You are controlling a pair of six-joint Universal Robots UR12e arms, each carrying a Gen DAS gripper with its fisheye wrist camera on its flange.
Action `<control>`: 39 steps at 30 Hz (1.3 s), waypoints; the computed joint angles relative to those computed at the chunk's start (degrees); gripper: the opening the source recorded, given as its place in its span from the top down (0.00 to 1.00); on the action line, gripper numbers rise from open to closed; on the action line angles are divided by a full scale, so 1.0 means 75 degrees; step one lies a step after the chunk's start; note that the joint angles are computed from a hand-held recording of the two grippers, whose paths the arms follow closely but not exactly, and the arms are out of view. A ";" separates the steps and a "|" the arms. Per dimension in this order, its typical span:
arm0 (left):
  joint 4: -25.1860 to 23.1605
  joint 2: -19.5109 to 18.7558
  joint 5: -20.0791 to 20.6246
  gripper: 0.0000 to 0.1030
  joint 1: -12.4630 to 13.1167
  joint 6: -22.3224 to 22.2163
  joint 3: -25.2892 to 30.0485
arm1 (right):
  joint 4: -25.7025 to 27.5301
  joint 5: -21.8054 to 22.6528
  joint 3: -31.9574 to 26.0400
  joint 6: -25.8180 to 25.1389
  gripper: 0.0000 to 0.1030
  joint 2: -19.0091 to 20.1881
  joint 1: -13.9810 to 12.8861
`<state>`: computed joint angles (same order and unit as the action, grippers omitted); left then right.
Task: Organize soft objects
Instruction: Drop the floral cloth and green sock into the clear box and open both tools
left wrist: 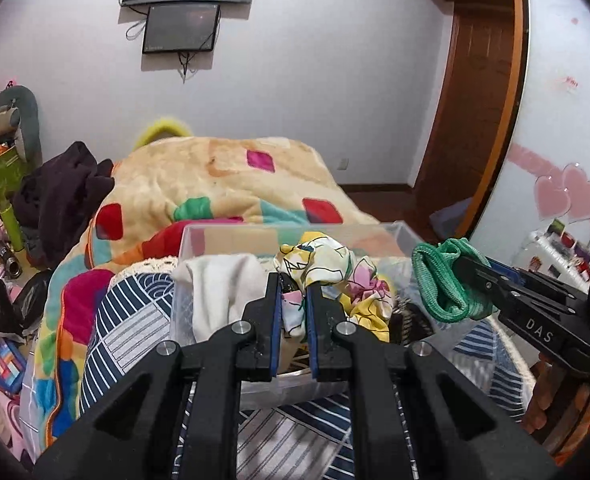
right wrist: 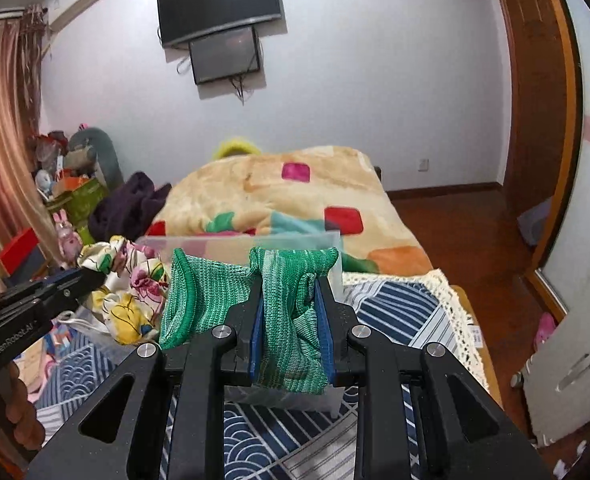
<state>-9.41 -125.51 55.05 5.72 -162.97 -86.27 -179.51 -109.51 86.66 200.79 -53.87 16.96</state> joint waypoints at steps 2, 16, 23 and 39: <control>-0.0159 -0.0063 0.0119 0.90 -0.0037 0.0061 0.0062 | 0.0213 0.0070 -0.0048 0.0010 0.79 0.0037 -0.0010; -0.0780 -0.0094 0.0398 0.82 -0.0142 0.0599 0.0041 | 0.0658 0.0395 0.0002 -0.0083 0.76 -0.0015 -0.0072; -0.0851 0.0071 0.0094 0.67 -0.0010 0.0593 -0.0147 | 0.0656 0.0357 0.0039 -0.0062 0.68 -0.0058 -0.0073; 0.0413 0.0736 -0.1080 0.58 0.0442 0.0255 -0.0835 | -0.0373 -0.0029 0.0240 -0.0654 0.52 -0.0334 0.0150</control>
<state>-6.31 -119.99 46.95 9.03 -161.06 -92.54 -182.31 -109.73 88.46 195.89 -56.38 18.09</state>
